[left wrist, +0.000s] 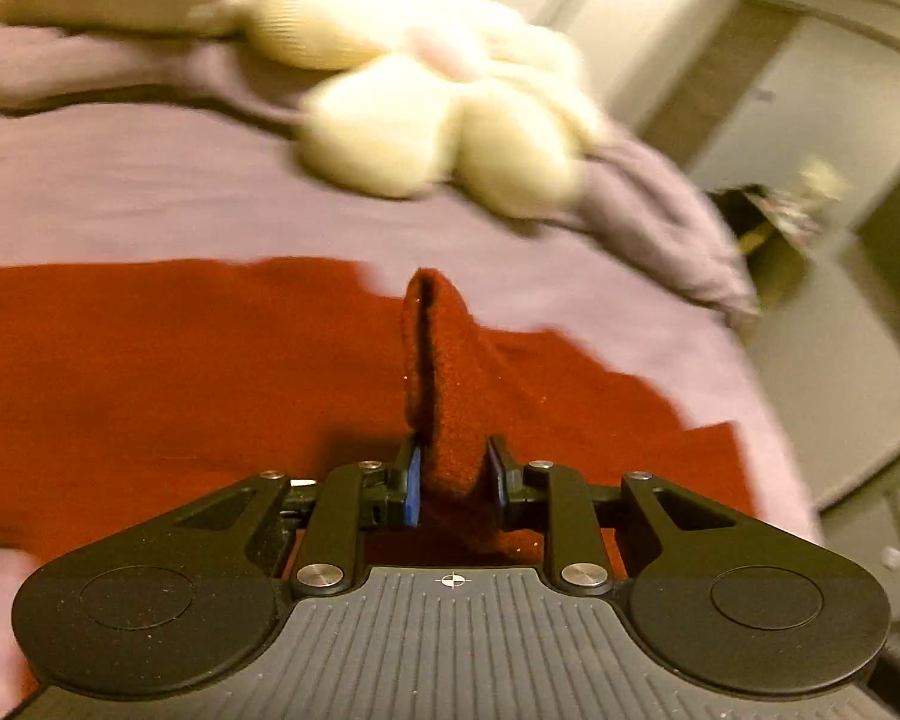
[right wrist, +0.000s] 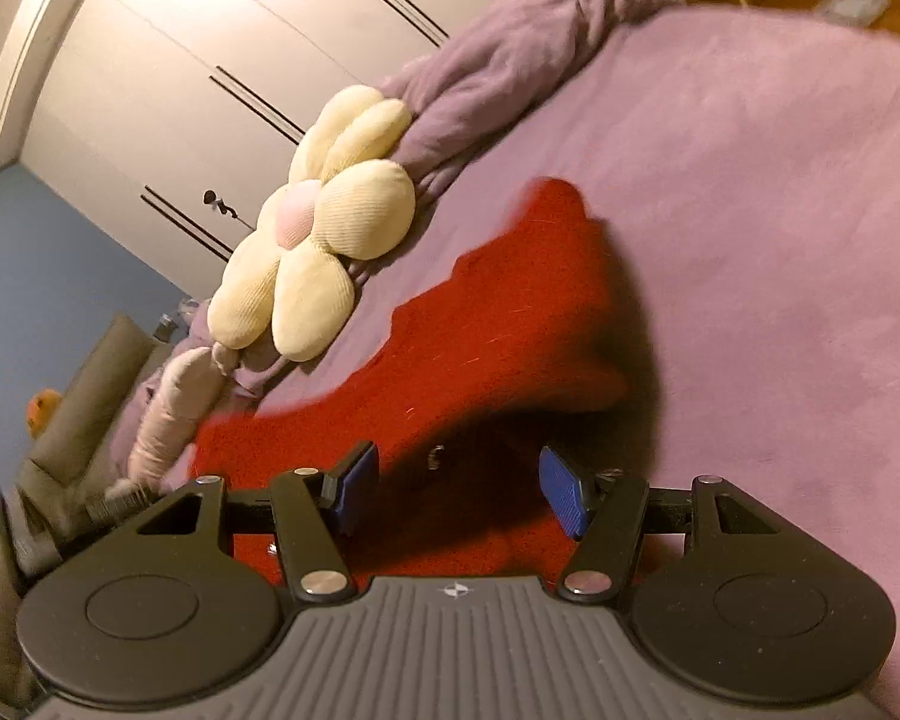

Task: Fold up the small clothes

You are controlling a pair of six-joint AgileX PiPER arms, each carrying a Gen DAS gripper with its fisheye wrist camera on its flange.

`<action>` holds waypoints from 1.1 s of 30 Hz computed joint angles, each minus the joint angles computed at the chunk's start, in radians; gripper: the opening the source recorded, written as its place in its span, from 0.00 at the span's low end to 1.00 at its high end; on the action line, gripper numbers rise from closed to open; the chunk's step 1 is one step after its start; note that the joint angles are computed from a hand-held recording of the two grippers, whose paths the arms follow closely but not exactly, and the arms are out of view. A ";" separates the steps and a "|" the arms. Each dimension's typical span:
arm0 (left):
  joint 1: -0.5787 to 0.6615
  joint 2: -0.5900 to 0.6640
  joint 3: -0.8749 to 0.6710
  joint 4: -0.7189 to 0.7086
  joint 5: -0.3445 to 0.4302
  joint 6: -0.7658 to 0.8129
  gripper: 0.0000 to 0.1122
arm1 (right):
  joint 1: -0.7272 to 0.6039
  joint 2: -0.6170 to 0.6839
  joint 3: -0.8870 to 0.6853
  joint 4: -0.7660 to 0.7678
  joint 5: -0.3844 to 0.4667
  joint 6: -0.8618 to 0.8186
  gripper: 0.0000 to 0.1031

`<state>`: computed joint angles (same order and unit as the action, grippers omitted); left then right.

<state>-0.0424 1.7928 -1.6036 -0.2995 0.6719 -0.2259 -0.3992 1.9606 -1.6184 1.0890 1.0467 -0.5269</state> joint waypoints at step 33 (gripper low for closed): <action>0.134 -0.006 0.204 -0.071 -0.218 0.163 0.20 | 0.089 0.097 0.101 0.258 -0.215 0.111 0.16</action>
